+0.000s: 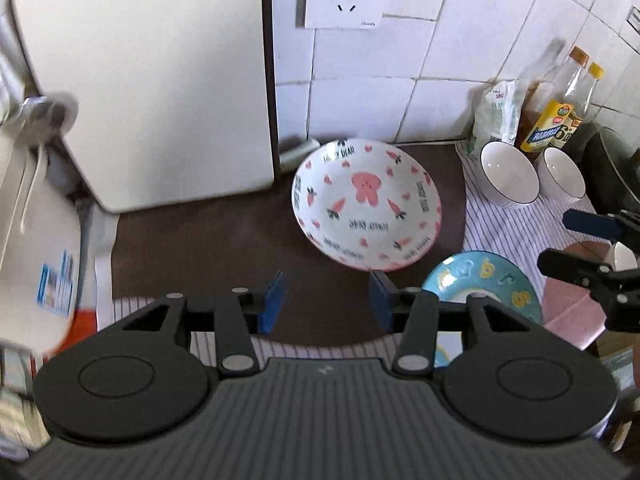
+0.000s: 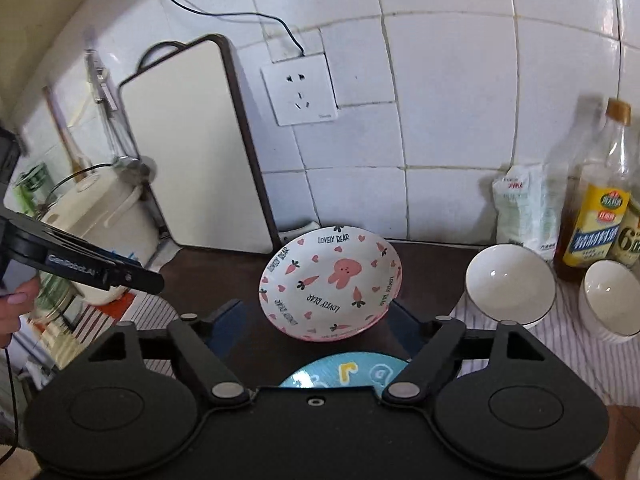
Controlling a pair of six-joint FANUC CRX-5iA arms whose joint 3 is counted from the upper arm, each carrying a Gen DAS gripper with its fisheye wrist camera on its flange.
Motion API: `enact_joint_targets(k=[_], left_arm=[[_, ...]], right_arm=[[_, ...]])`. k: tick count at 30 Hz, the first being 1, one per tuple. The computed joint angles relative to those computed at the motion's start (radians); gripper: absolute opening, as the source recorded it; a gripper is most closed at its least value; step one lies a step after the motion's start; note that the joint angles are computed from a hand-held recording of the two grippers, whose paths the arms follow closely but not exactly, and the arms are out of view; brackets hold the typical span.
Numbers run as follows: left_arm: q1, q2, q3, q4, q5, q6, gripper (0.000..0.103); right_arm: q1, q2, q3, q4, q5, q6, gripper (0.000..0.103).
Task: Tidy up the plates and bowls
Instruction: 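Grasp the rim of the pink bunny plate with the left gripper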
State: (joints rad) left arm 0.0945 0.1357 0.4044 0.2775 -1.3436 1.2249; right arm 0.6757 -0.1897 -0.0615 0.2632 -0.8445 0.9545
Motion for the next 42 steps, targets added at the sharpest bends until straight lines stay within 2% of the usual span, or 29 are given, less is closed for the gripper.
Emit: enact_joint_targets(k=[5,7,10,14,18,21,26,27,29,30,31,33,34,37,39,42], left_arm=[[0.036,0.068,-0.002,0.068,0.057,-0.086,0.051],[0.037,0.095,-0.004,0.073,0.089,-0.124,0.057],[0.022,0.141,0.004,0.037,0.138,-0.16,0.058],[0.012,0.221,0.035,0.032,0.152,-0.168,0.063],[0.0,0.287,0.064,0.037,0.162,-0.163,0.066],[-0.002,0.313,0.048,0.086,0.179,-0.154,0.07],[-0.007,0.355,0.044,0.119,0.178,-0.097,0.068],[-0.006,0.356,0.041,0.127,0.184,-0.088,0.066],[-0.012,0.359,0.052,0.098,0.192,-0.061,0.045],[-0.016,0.368,0.075,0.075,0.176,-0.056,0.038],[-0.014,0.37,0.076,0.088,0.174,-0.072,0.029],[-0.013,0.372,0.073,0.106,0.17,-0.109,0.024],[-0.013,0.372,0.072,0.109,0.169,-0.12,0.02],[-0.015,0.379,0.077,0.119,0.159,-0.134,0.019],[-0.011,0.388,0.082,0.131,0.151,-0.132,0.019],[0.002,0.416,0.104,0.171,0.117,-0.1,0.019]], right_arm=[[0.001,0.046,-0.047,0.092,0.117,-0.177,0.091],[-0.009,0.07,-0.055,0.116,0.138,-0.263,0.091],[-0.043,0.123,-0.001,0.02,0.11,-0.316,0.091],[-0.083,0.163,-0.003,-0.016,0.146,-0.45,0.091],[-0.114,0.204,0.001,-0.037,0.171,-0.495,0.091],[-0.14,0.243,0.033,-0.111,0.175,-0.458,0.089],[-0.163,0.303,0.068,-0.18,0.196,-0.451,0.083],[-0.164,0.313,0.07,-0.179,0.2,-0.458,0.079],[-0.167,0.327,0.078,-0.185,0.202,-0.455,0.063],[-0.163,0.336,0.086,-0.164,0.181,-0.47,0.05],[-0.154,0.348,0.097,-0.124,0.148,-0.497,0.042],[-0.14,0.358,0.102,-0.07,0.113,-0.509,0.035],[-0.132,0.359,0.096,-0.04,0.107,-0.517,0.027],[-0.13,0.359,0.082,-0.012,0.096,-0.54,0.013],[-0.145,0.359,0.083,-0.063,0.11,-0.543,0.011],[-0.15,0.363,0.072,-0.066,0.139,-0.565,0.013]])
